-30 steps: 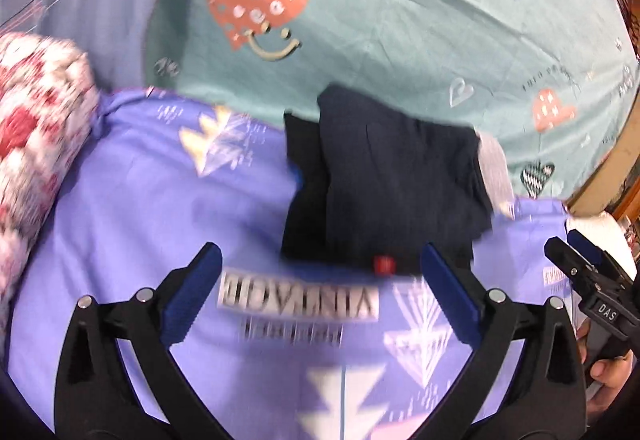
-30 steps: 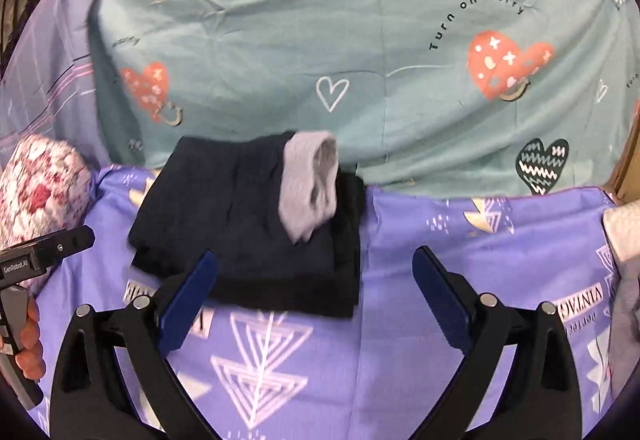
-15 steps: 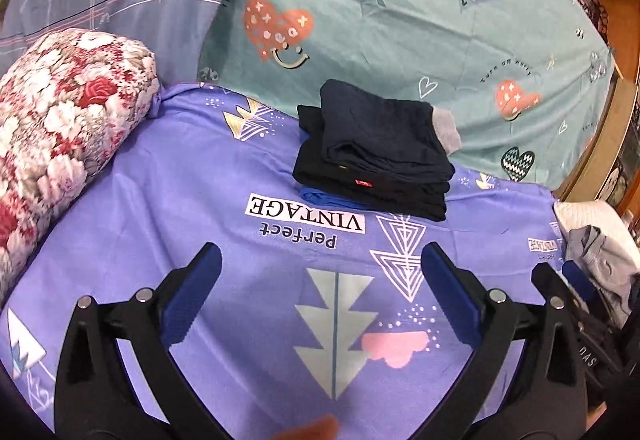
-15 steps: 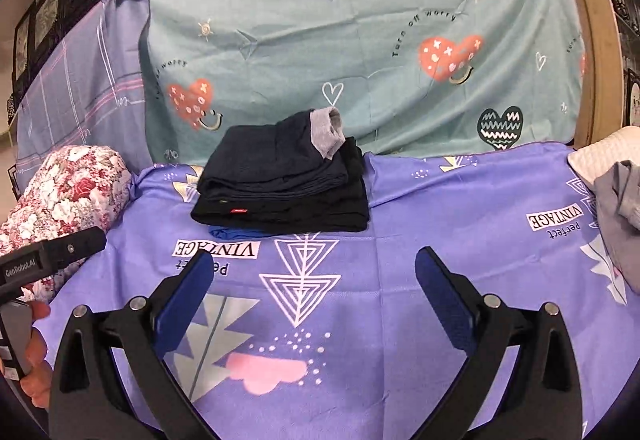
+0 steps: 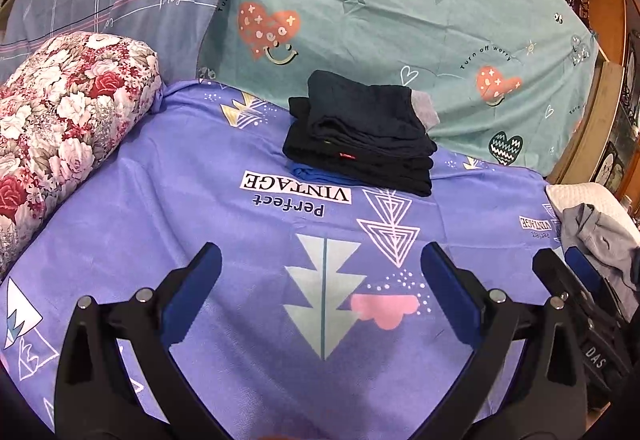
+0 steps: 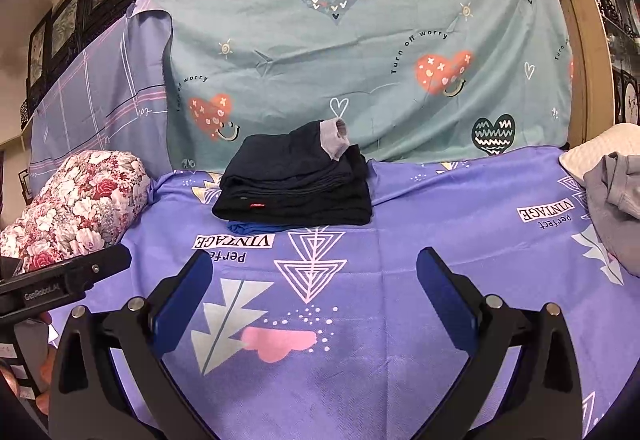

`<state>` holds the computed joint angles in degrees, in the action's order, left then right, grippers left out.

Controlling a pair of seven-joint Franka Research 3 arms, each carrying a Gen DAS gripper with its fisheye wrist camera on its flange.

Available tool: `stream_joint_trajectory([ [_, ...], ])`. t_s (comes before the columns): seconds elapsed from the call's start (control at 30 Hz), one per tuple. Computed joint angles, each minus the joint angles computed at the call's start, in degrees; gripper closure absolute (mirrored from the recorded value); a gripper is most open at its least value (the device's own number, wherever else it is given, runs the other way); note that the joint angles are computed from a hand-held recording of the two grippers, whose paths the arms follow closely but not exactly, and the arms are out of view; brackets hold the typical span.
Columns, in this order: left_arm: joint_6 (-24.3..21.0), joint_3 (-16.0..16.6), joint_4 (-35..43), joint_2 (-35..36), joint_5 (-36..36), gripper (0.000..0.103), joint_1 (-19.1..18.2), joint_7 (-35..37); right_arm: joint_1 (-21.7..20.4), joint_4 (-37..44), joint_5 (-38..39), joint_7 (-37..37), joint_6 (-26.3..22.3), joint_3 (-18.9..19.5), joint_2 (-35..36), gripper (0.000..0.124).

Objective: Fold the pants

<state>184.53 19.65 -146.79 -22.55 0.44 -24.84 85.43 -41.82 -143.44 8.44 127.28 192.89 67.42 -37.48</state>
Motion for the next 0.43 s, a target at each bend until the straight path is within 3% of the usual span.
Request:
stream_joint_trajectory([
  [0.13,-0.25,-2.21,-0.08,0.75,0.29,0.002,1.94,-0.46,0.12,-0.78,0.03,0.08,0.57,0.36,0.11,0.022],
  [0.23,-0.97,-5.6,0.17,1.68,0.73,0.002,5.43,-1.98,0.01,-1.08,0.09,0.0,0.79,0.88,0.61,0.022],
  [0.33,-1.4,-6.33,0.25,2.11,0.13,0.002,6.31,-2.89,-0.4,-1.17,-0.04,-0.27,0.84,1.49,1.32,0.022],
  [0.43,-1.36,-4.9,0.32,2.5,-0.58,0.002,4.95,-2.43,-0.87,-1.04,-0.26,-0.43,0.59,2.09,2.06,0.022],
])
